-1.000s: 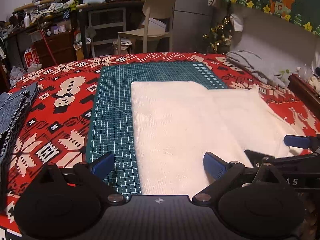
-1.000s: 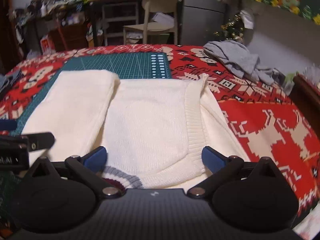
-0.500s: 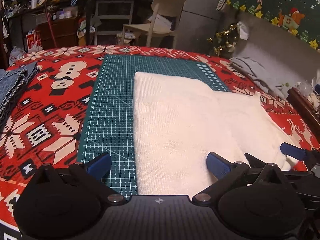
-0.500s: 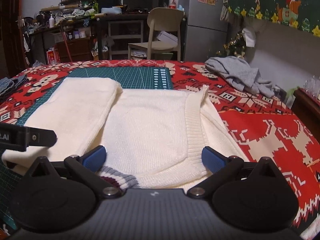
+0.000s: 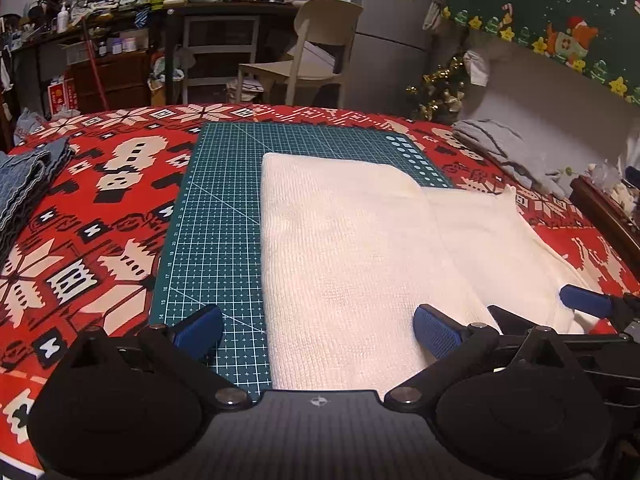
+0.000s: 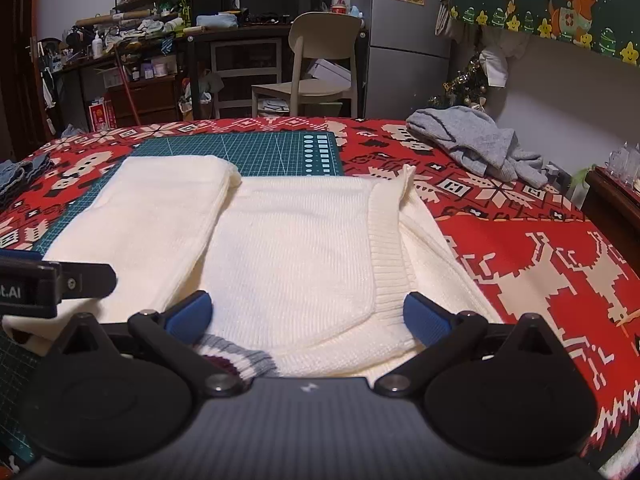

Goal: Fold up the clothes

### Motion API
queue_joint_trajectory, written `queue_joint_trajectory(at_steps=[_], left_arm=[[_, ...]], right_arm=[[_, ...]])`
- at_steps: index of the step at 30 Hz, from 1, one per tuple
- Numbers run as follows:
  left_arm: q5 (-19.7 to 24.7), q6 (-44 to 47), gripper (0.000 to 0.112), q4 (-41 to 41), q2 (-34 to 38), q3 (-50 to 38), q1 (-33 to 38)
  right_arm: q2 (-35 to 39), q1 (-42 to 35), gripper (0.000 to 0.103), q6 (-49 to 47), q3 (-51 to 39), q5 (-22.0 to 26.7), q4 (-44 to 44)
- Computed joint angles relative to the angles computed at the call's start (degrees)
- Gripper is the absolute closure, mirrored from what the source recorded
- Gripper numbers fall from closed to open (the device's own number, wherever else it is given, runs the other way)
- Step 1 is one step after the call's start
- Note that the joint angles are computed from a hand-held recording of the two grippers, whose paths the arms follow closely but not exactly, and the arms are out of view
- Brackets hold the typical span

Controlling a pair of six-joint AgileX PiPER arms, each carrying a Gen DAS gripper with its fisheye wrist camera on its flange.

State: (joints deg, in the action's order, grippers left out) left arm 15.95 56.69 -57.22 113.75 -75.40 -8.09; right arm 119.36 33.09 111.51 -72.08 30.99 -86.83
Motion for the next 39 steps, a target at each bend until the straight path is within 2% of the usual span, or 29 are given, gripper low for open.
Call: queue_joint_trajectory(at_steps=[1,3,4,8,11,14,16,18,20,21,22,24,28,32,34,39], left_arm=[[0.4,2.0,0.011,-1.6,-0.2,0.2,0.3],[2.2,8.1,0.025,-7.3,-0.8,1.0,1.4],[3.0,10.6,0.028,-9.4,-1.1,1.3,2.0],[3.5,22.3,0.043,-19.9,-3.4,3.3,3.7],[6.2,28.5,0.051,-26.3,-4.6,4.0,6.0],[8.3,29.2,0.073,-26.8,-5.3,3.6,7.8],[10.3,29.2,0.082,-26.7,-5.2,3.2,9.1],[13.0,29.8,0.098,-27.5,-4.9,3.0,10.5],[16.3,30.8,0.104,-28.6,-4.5,2.8,11.9],[18.6,31.6,0.105,-29.3,-4.3,2.9,12.8],[21.1,31.7,0.106,-29.7,-3.9,2.7,13.6],[25.5,30.9,0.108,-29.6,-3.0,1.8,15.0],[28.9,27.5,0.11,-26.1,-1.2,0.2,15.5],[28.8,20.6,0.11,-18.3,0.0,-1.6,14.9],[28.5,17.3,0.11,-14.4,0.5,-2.0,14.5],[30.7,19.8,0.11,-15.7,0.1,-0.7,15.8]], right_arm=[[-0.2,-0.2,0.001,-1.0,-0.2,-0.4,0.9],[-0.5,-0.6,0.001,-3.1,-0.5,-1.0,2.8],[-0.7,-0.6,0.001,-3.9,-0.6,-0.9,3.7],[-3.1,0.0,0.003,-1.4,1.6,0.8,1.8],[-5.5,0.0,0.014,-0.7,3.1,1.2,1.0],[-7.5,-0.4,0.031,-1.6,3.4,0.8,1.7],[-8.5,-0.5,0.057,-4.4,2.7,-0.4,3.2],[-9.1,-0.3,0.076,-8.3,1.6,-1.8,5.2],[-9.6,0.0,0.085,-11.6,0.5,-3.7,6.9],[-9.8,0.3,0.093,-12.7,0.2,-4.7,7.4],[-10.0,0.6,0.097,-13.9,-0.1,-5.7,7.9],[-9.9,0.9,0.097,-16.3,-1.3,-8.2,9.2],[-7.4,1.7,0.097,-25.2,-4.8,-10.8,17.2],[-4.3,1.5,0.097,-33.9,-6.7,-12.9,27.9],[-4.1,1.4,0.097,-35.5,-5.8,-13.4,29.7],[-5.1,1.4,0.097,-37.8,-3.5,-14.3,31.5]])
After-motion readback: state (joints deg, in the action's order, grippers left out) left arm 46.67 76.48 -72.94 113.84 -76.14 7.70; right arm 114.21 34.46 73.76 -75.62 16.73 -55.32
